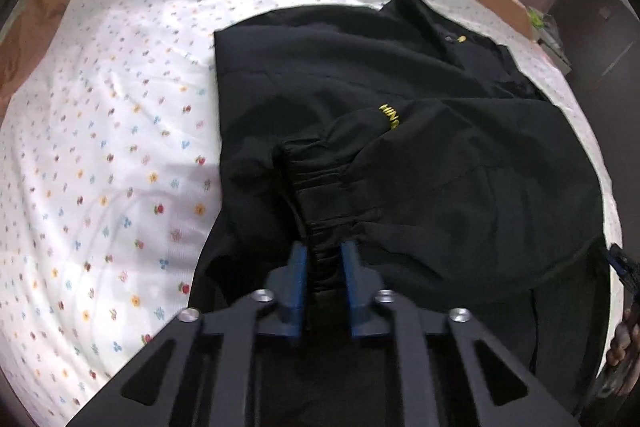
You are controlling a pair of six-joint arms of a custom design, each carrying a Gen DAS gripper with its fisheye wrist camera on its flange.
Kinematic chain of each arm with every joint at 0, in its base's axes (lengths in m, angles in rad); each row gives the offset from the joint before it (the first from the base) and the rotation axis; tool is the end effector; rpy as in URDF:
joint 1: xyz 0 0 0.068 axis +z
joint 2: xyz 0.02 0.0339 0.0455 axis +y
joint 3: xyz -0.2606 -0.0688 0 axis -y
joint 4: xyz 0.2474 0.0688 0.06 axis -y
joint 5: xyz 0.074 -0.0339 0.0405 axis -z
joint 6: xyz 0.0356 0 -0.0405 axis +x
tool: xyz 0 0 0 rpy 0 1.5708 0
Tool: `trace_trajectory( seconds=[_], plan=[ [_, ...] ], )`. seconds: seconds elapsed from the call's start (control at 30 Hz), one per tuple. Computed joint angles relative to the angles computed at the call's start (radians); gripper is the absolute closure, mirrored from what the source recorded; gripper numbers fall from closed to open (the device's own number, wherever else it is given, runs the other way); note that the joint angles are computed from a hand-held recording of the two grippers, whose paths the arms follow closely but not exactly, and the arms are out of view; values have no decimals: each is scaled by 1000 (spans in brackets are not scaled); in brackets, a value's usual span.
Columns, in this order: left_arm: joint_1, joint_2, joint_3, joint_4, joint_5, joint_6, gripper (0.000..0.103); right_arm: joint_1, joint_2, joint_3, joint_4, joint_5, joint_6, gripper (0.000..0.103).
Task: Fold large clothes
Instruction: 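Fold the sleeve along the shirt body with the left gripper and release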
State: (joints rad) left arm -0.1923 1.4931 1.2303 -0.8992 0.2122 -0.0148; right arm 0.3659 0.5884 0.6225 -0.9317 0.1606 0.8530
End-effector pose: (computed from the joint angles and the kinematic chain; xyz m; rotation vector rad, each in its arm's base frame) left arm 0.2906 -0.0642 0.2671 0.3027 2.7203 -0.3485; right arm 0.1108 0.0364 0.2412 0.6661 2.3910 0.3332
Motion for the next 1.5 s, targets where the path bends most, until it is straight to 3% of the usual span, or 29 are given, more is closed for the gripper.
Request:
trace_trajectory(
  seconds=[0.17,0.37,0.5,0.7,0.83,0.9,0.93,0.97,1.0,1.03,1.07,1.1,1.17,1.5],
  plan=[
    [16,-45,37,7,4,11,97,-50,16,0,27,-30,-30,44],
    [17,12,89,36,-33,5,97,-191,42,-18,87,-120,-88,44],
    [27,65,79,74,-53,-3,97,-302,100,-31,152,-204,-147,69],
    [35,129,52,126,-63,-14,95,-377,230,-43,232,-229,-185,81],
    [49,132,55,125,-37,0,92,-368,270,-36,246,-192,-177,85],
    [55,119,62,100,-38,7,82,-345,281,-17,225,-161,-170,85],
    [68,101,63,77,-32,13,78,-338,277,-11,212,-151,-170,84],
    [81,86,60,65,-19,18,65,-327,265,-1,188,-143,-171,81],
    [95,63,51,59,-2,21,50,-319,255,6,171,-139,-168,75],
    [120,27,37,56,22,28,43,-311,231,10,148,-139,-165,71],
    [135,0,27,54,33,31,34,-310,205,10,129,-143,-167,60],
    [156,-35,14,48,47,38,32,-299,168,12,102,-140,-165,49],
    [192,-76,9,17,75,58,32,-258,96,26,35,-107,-154,44],
    [341,-310,-94,-143,160,192,32,-77,-164,89,-298,15,-83,34]
  ],
)
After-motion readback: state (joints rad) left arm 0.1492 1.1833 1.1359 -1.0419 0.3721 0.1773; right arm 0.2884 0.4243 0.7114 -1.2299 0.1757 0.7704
